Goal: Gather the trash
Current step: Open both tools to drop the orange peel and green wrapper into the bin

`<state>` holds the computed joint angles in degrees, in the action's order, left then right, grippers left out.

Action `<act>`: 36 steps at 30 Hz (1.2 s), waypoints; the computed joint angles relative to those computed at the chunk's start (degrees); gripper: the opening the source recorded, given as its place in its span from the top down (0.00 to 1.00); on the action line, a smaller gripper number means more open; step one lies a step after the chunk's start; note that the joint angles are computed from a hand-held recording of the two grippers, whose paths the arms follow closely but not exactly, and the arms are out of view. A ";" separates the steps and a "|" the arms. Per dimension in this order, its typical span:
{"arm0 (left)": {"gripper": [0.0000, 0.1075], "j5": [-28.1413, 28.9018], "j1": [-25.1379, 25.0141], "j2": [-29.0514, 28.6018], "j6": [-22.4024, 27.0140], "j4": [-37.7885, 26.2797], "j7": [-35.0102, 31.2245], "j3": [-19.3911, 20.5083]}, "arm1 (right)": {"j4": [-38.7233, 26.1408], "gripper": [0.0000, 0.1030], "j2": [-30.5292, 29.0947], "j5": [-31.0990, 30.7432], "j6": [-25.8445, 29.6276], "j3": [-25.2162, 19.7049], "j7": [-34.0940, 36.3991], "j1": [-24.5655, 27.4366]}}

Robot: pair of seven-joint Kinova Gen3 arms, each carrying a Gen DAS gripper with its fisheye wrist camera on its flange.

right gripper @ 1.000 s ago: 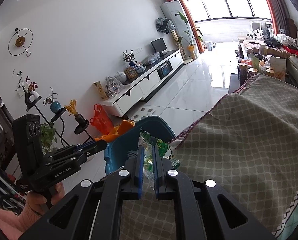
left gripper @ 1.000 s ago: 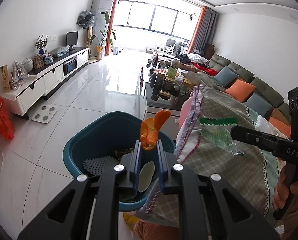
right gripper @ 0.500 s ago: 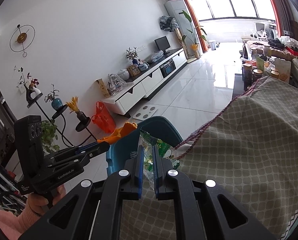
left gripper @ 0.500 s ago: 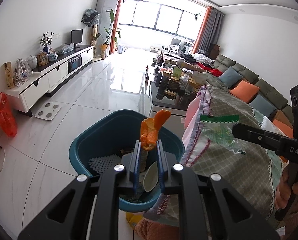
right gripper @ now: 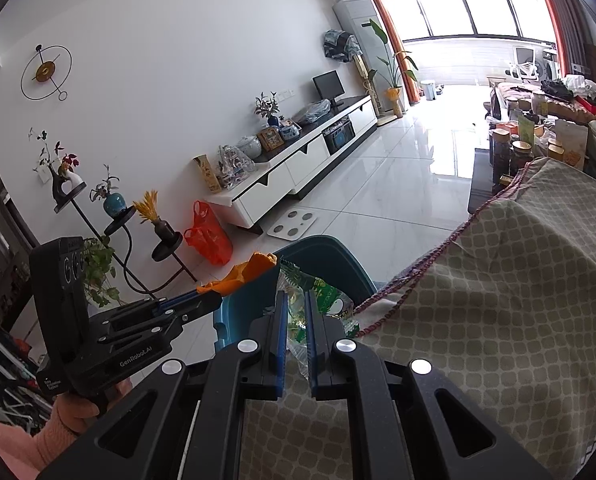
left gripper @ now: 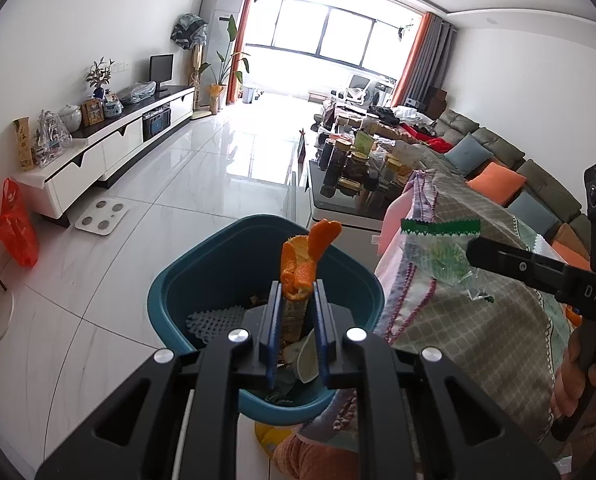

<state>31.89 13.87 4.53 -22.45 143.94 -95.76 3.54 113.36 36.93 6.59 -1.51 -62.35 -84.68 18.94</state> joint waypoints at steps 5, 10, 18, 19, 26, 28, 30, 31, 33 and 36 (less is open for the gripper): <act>0.85 -0.19 -0.28 0.27 0.01 0.06 0.21 -0.22 | -0.24 0.92 0.07 -0.01 0.10 0.20 -0.12 -0.36; 0.85 -1.09 -0.59 0.74 -0.01 -0.04 0.78 -0.57 | -1.09 0.92 0.19 -0.15 0.01 1.71 -0.39 -2.85; 0.85 -0.52 -0.40 1.22 -0.11 -0.24 0.37 -0.91 | -1.54 0.92 0.26 -0.35 0.24 2.29 -0.23 -3.74; 0.85 -0.82 -0.52 1.31 -0.10 -0.21 0.65 -0.93 | -1.80 0.92 0.50 -0.25 0.49 2.41 -0.08 -3.83; 0.85 -0.69 -0.53 1.76 0.24 -0.61 0.80 -1.39 | -2.95 0.92 0.75 -1.06 0.95 4.61 0.35 -6.72; 0.85 -0.06 -0.24 1.82 0.43 -0.83 0.21 -1.60 | -3.41 0.92 0.75 -1.36 1.31 5.15 0.53 -7.43; 0.85 0.17 -0.13 1.86 0.48 -0.92 0.04 -1.65 | -4.02 0.92 0.79 -1.77 1.82 5.50 0.87 -7.94; 0.85 0.18 -0.13 1.89 0.47 -0.93 0.04 -1.67 | -4.15 0.92 0.82 -2.03 1.92 5.62 1.13 -8.10; 0.85 -0.90 -0.52 2.25 0.22 -0.85 1.04 -1.56 | -4.31 0.92 0.80 -2.58 1.94 5.98 1.55 -8.60; 0.85 -0.97 -0.31 2.88 0.09 -1.05 1.29 -1.75 | -4.52 0.92 0.91 -3.20 2.22 6.04 2.24 -8.74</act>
